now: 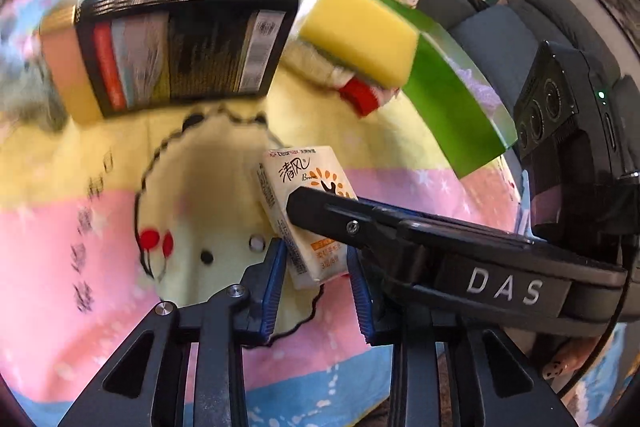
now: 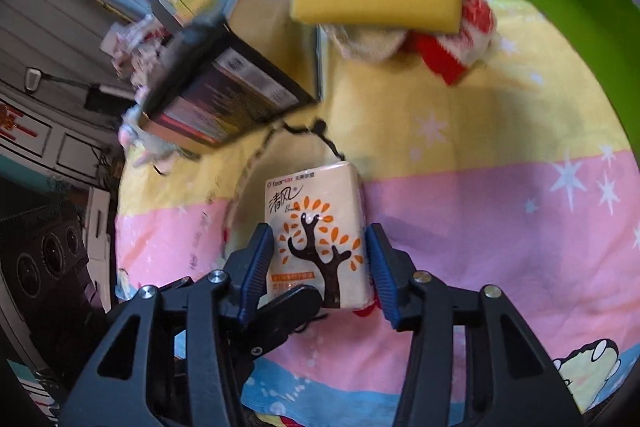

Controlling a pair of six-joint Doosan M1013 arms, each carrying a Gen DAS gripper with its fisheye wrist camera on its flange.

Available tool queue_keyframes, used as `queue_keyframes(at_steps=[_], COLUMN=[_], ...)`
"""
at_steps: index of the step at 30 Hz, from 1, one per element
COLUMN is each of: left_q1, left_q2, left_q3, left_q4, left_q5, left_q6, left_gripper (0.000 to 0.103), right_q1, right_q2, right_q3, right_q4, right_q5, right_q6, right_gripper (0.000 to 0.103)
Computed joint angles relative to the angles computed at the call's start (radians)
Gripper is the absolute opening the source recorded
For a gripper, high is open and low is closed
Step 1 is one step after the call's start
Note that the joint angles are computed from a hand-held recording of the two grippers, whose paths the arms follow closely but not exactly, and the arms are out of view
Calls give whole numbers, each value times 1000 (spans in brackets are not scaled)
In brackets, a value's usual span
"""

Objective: Organize soft objects
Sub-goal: 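Close the right gripper on the tissue pack and lift it, then carry the tissue pack with the right gripper over the green box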

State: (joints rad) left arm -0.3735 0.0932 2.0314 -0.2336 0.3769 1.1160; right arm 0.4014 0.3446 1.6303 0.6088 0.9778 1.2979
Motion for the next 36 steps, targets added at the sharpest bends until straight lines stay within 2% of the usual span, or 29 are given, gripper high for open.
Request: queue_keyframes(at_steps=[5,10,12,15,19,23,27,28,32,36], left_q1=[-28,-46,-49,-48,-62,-66,-65,-68,-78,-73], left_q2=[-10,-7,-1,11,37,87,140,149,196,242], left_q3=[-44,-107,-135,-172,-221,-284,-339,-347,-396,-438], left_q4=[190,335,360,321,397,302,106,90,42,-107], left_q5=[-15,-38,-50,-87,-104,-105,-102,-101,-69,-30], left_q6=[-108,-157,-135,-50,-38,90,298,318,387,543], left_gripper=[32,32,32,32,32,32,32,32,32,32], right_q1=[-15,-39,-60,-91,-113,-138,-159,-164,-188,-196], right_q2=[-41,-84,-98,-117,-125,-118,-114,-115,-104,-90], right_q3=[8,6,5,4,-3,-17,-15,-12,-10,-16], right_q4=[38,82,126,188,210,181,159,157,115,25], right_q5=[-79,-179,-215,-265,-326,-383,-423,-432,-447,-460], right_q6=[-23,-61,-84,-126,-143,-93,-41,-32,29,141], right_gripper=[48,46,43,41,40,40,38,38,38,37])
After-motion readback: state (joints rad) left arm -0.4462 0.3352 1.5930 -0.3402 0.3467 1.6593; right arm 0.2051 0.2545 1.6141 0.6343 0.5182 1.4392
